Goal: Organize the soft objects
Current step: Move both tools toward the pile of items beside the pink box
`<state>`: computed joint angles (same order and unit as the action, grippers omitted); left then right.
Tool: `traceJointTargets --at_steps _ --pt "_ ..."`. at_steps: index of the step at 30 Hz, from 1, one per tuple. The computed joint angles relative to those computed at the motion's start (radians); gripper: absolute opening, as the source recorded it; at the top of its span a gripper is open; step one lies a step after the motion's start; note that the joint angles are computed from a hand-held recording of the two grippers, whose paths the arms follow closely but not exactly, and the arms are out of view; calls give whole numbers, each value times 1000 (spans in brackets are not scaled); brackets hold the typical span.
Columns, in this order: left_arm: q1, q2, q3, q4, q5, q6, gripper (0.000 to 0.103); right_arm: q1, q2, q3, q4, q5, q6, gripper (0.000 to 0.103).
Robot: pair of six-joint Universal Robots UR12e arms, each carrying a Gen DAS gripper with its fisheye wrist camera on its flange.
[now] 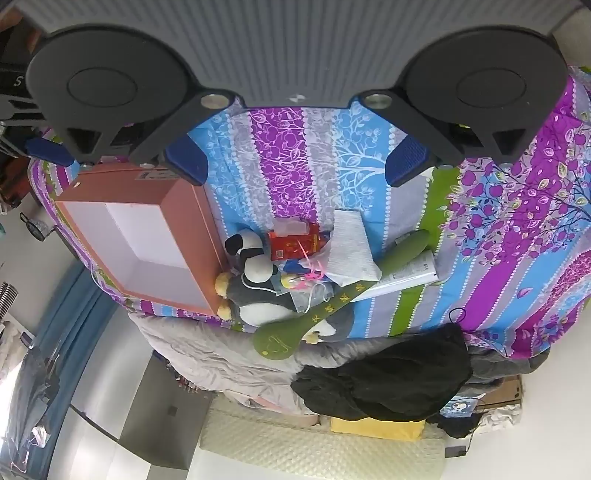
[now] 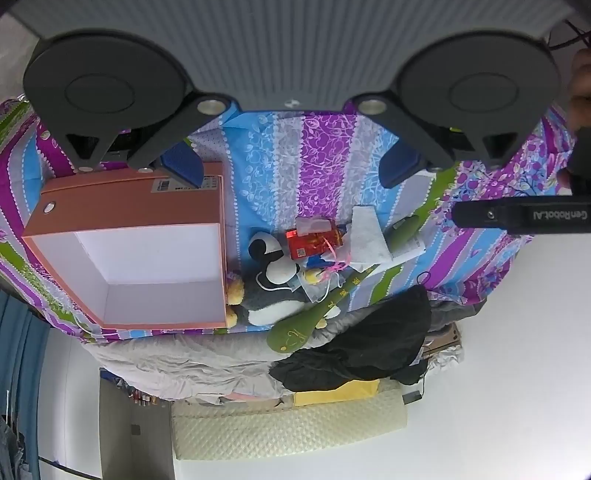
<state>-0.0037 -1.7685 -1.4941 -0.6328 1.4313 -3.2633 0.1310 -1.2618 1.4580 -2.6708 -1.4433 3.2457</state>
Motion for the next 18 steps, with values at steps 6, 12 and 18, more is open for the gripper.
traceJointTargets --at_steps 6,12,18 --pt "2 -1 0 -2 -2 3 103 1 1 1 -9 -2 2 103" --pt "1 -2 1 -5 6 5 103 -3 -12 13 7 7 3 103" --pt "1 -3 0 -8 12 1 103 -2 6 -7 15 4 5 103"
